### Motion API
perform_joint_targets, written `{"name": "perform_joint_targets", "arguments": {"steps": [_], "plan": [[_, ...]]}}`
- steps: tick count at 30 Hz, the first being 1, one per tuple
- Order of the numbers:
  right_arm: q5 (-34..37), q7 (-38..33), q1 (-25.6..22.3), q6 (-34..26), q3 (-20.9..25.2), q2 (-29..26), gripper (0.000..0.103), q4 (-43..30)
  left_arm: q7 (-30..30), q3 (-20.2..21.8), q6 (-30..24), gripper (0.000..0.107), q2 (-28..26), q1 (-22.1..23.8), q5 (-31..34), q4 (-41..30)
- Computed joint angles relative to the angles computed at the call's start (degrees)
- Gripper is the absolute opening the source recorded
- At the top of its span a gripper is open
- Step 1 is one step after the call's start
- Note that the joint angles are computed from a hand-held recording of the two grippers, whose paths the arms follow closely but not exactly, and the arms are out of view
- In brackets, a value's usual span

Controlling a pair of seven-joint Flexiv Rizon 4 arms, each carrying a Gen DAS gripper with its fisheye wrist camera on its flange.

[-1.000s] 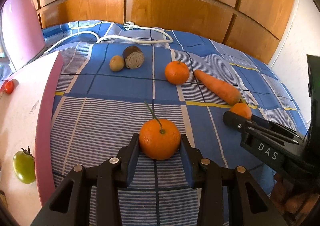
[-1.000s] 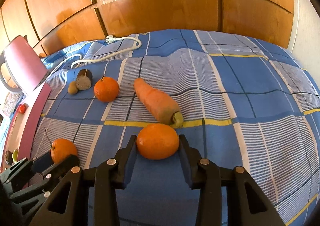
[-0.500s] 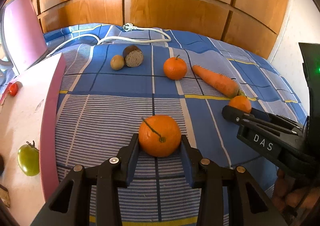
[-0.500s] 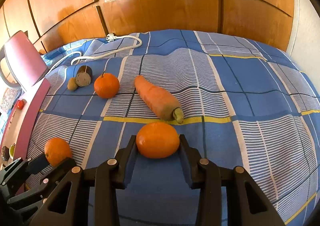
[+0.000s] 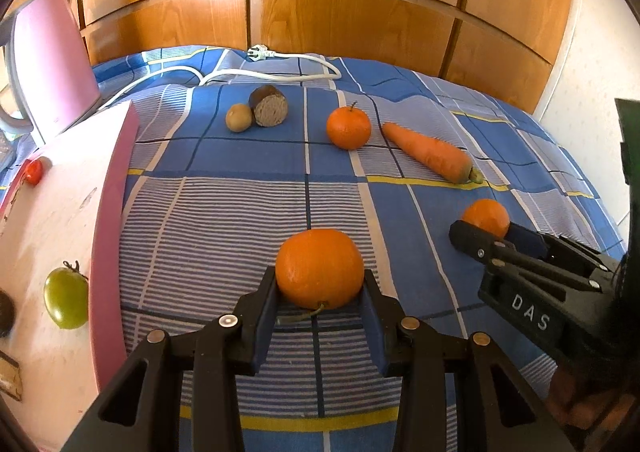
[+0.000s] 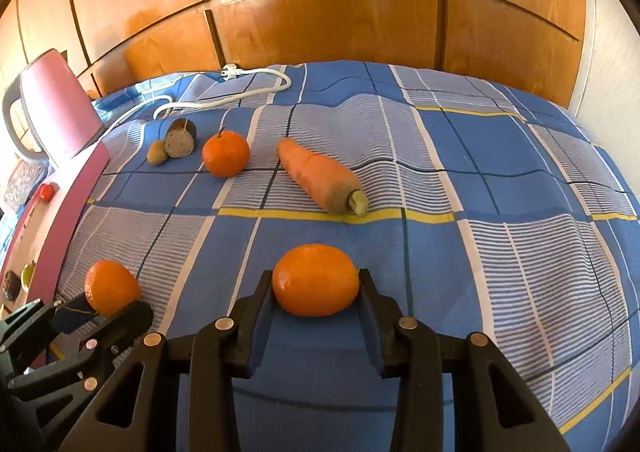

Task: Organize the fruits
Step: 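Lift both held oranges and carry them toward the white tray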

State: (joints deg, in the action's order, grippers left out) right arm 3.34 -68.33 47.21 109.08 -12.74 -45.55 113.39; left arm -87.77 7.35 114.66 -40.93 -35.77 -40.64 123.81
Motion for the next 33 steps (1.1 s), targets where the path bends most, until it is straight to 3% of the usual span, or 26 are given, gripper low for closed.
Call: {"name": "perform_joint_targets", "arguments": {"steps": [23,33], "plan": [[4.3,-3.63,3.34,2.57,-0.1,2.16,0.04,4.9,-0.06,0.49,-0.35,0.038,1.82,-2.22,-1.64,2.54],[4.62,-3.62,3.4,2.68,0.89,3.41,0.04,6.46,-1.85,-1.24,0.91,0.037,3.48,-1.1,-0.46,4.74]]}}
